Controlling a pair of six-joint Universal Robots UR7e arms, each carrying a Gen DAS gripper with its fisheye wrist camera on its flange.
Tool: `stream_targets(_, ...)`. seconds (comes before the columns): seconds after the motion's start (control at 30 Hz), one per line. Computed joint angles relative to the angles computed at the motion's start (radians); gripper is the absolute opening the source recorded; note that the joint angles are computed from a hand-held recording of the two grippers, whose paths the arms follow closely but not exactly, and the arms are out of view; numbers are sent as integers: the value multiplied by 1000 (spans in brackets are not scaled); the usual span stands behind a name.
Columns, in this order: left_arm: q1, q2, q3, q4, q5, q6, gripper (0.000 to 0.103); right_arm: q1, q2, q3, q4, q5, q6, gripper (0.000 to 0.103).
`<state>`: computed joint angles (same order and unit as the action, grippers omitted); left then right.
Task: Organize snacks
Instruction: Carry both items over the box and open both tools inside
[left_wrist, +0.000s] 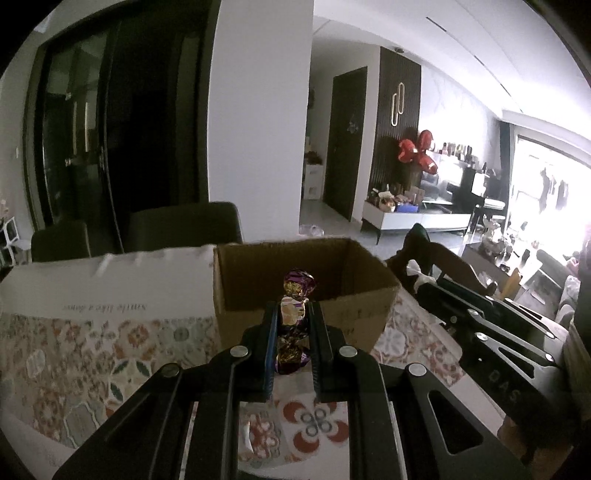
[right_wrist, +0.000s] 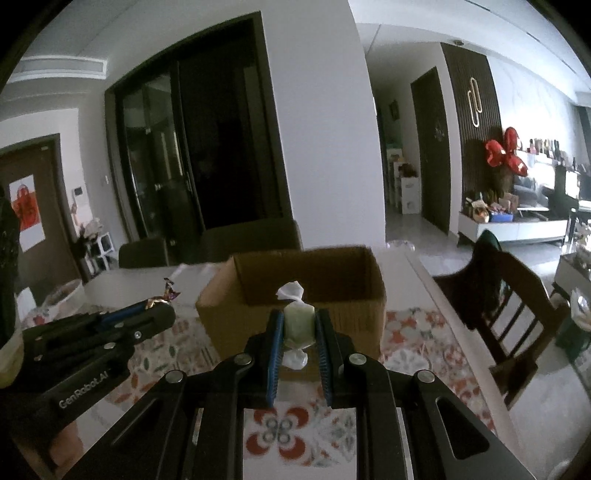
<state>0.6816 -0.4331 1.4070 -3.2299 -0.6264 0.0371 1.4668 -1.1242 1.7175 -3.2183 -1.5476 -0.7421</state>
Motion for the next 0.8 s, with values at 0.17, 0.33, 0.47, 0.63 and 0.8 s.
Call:
stream_targets(0.17,17,16,-73,38,-14,28,17,19,37,-87,61,10,-2,19)
stream_targets(0.33,38,35,-157,118,-36,26,17,33,82,-176,111,-4,3,19)
stream_targets(0.47,61,68,-254,209,-47,24,17,46,125,-254,152,-31,-4,19)
stream_targets(0.63,88,111,-373,323,-63,10,17,55,190,-377,236,-70,6,19)
stream_targets(0.8,115,153,-485,458,-82,-28,17,56,251,-483,316,-103,12,19)
